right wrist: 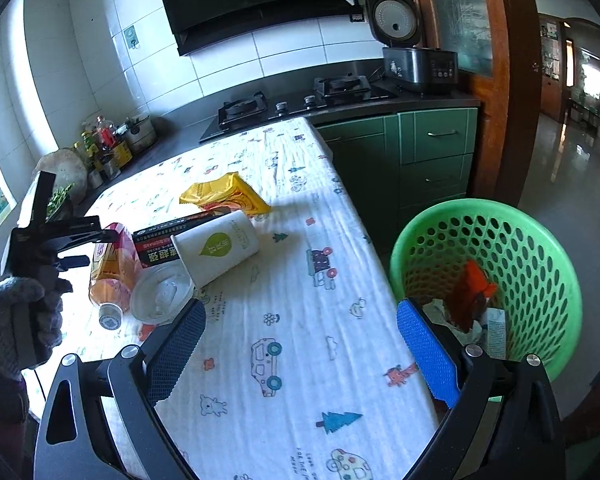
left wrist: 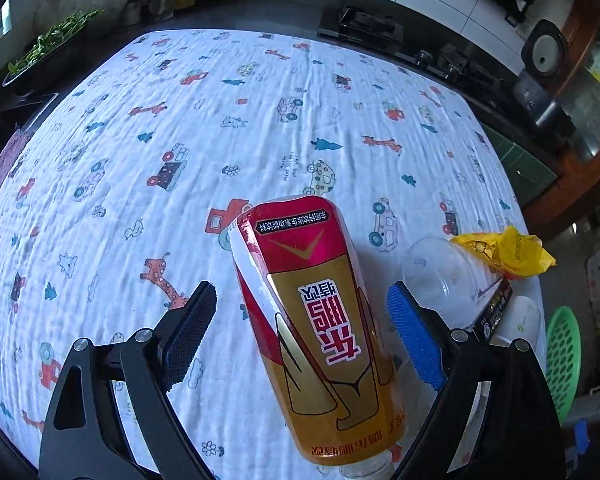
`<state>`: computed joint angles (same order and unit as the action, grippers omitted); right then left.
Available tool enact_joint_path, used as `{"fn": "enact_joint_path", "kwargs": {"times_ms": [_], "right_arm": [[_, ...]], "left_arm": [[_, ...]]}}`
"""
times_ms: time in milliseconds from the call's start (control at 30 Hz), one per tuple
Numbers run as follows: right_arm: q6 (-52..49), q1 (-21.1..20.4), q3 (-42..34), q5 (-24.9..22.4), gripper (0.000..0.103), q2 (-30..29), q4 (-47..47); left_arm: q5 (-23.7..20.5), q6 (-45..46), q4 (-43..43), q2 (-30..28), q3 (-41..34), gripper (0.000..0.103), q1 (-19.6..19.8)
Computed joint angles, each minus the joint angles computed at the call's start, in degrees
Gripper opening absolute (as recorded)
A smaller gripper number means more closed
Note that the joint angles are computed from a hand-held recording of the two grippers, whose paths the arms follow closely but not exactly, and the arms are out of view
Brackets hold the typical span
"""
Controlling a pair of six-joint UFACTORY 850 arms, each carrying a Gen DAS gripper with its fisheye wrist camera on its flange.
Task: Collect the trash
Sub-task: 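Grasp the red-gold drink bottle with the left gripper while the right grasps the white paper cup, then lift the drink bottle and the white paper cup off the table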
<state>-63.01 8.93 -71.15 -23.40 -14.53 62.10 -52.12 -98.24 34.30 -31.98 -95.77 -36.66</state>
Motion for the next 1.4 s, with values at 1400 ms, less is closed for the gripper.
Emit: {"fn": "enact_joint_path", "kwargs": {"times_ms": [1400], "right_arm": [[50.34, 8.19, -33.72, -19.35, 0.085, -24.76, -23.87]], "left_arm": [[10.13, 15.83, -5.54, 8.44, 14.19, 0.079, 1.70]]}}
